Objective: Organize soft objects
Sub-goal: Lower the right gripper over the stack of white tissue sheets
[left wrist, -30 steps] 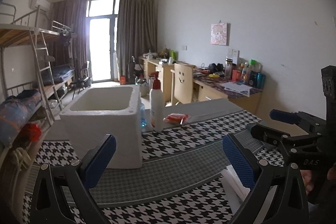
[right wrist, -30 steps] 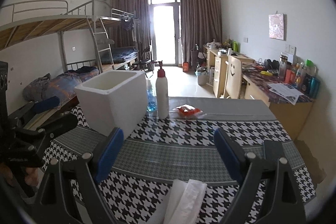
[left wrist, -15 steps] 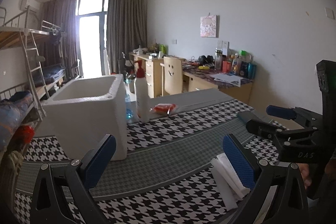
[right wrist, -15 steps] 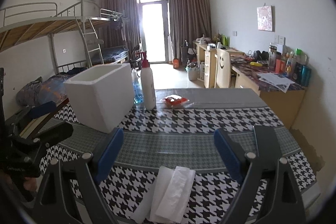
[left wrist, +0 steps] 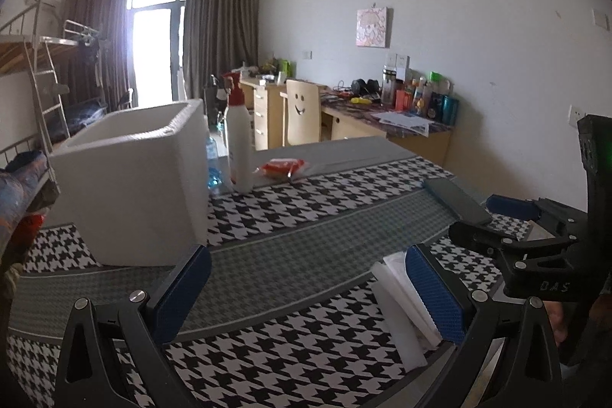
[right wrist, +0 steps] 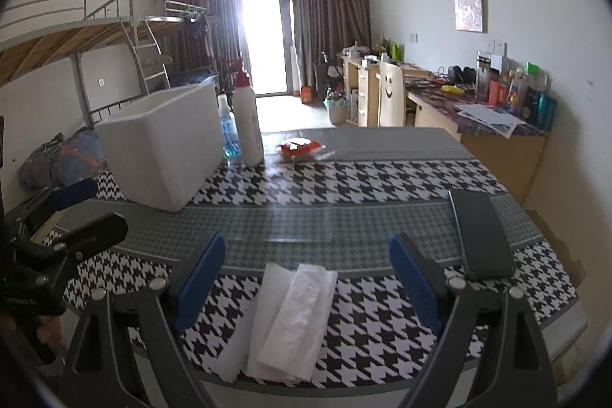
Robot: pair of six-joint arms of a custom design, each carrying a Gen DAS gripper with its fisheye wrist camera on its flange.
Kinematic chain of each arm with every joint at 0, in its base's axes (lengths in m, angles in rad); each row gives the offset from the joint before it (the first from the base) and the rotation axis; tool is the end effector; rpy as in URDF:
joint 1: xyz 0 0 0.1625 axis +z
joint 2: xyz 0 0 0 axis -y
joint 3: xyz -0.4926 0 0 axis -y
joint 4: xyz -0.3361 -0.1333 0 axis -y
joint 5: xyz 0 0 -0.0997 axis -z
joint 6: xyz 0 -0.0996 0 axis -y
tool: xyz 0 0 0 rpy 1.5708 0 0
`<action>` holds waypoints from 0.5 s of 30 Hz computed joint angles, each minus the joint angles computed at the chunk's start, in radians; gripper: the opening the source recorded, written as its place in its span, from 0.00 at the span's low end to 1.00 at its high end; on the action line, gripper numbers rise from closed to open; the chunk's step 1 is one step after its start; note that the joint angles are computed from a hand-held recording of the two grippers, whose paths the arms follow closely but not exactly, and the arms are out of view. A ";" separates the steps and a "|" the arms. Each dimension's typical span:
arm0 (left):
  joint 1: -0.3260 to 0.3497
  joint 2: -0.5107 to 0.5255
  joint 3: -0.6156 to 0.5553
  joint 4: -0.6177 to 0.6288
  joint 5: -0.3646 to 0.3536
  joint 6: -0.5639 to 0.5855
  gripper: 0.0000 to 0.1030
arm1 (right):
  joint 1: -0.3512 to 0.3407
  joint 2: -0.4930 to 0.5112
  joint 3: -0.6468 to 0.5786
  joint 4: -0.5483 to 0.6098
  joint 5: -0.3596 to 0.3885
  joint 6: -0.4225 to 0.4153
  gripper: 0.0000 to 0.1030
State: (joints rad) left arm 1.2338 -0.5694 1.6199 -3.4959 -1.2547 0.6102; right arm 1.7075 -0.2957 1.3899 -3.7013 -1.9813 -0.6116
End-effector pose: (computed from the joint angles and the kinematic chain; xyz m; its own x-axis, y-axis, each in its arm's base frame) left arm -0.0826 -0.7324 0.1522 -0.6782 0.4199 -0.6031 0.7330 0.4449 -0.5146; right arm 0.1955 -0.7350 0.0467 -0.7422 -0.1135 0.6605 -0.6053 0.5368 -0.5878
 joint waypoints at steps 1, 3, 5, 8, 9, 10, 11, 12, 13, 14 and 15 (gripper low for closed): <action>0.001 0.002 0.001 0.002 -0.001 0.001 0.99 | -0.001 0.001 0.000 0.000 -0.004 0.001 0.88; 0.003 0.003 0.003 0.006 -0.003 -0.001 0.99 | -0.005 0.002 0.004 -0.001 -0.010 0.003 0.88; 0.004 0.004 0.005 0.012 0.001 -0.002 0.99 | -0.010 0.003 0.007 0.005 -0.016 0.008 0.88; 0.006 0.008 0.003 0.019 0.007 -0.001 0.99 | -0.017 0.006 0.006 0.017 -0.023 0.017 0.88; 0.007 0.010 0.003 0.019 0.010 -0.003 0.99 | -0.019 0.007 0.007 0.021 -0.024 0.022 0.88; 0.007 0.011 0.002 0.020 0.012 -0.003 0.99 | -0.022 0.008 0.009 0.020 -0.025 0.033 0.88; 0.009 0.013 0.001 0.025 0.012 -0.002 0.99 | -0.026 0.007 0.012 0.021 -0.021 0.042 0.88; 0.010 0.015 0.000 0.030 0.015 -0.002 0.99 | -0.027 0.007 0.014 0.026 -0.020 0.048 0.88; 0.011 0.015 0.001 0.032 0.017 -0.001 0.99 | -0.029 0.007 0.014 0.033 -0.021 0.050 0.88; 0.011 0.020 -0.003 0.036 0.019 -0.001 0.99 | -0.030 0.009 0.014 0.035 -0.027 0.051 0.88; 0.011 0.021 -0.005 0.042 0.021 -0.003 0.99 | -0.031 0.011 0.013 0.039 -0.031 0.051 0.88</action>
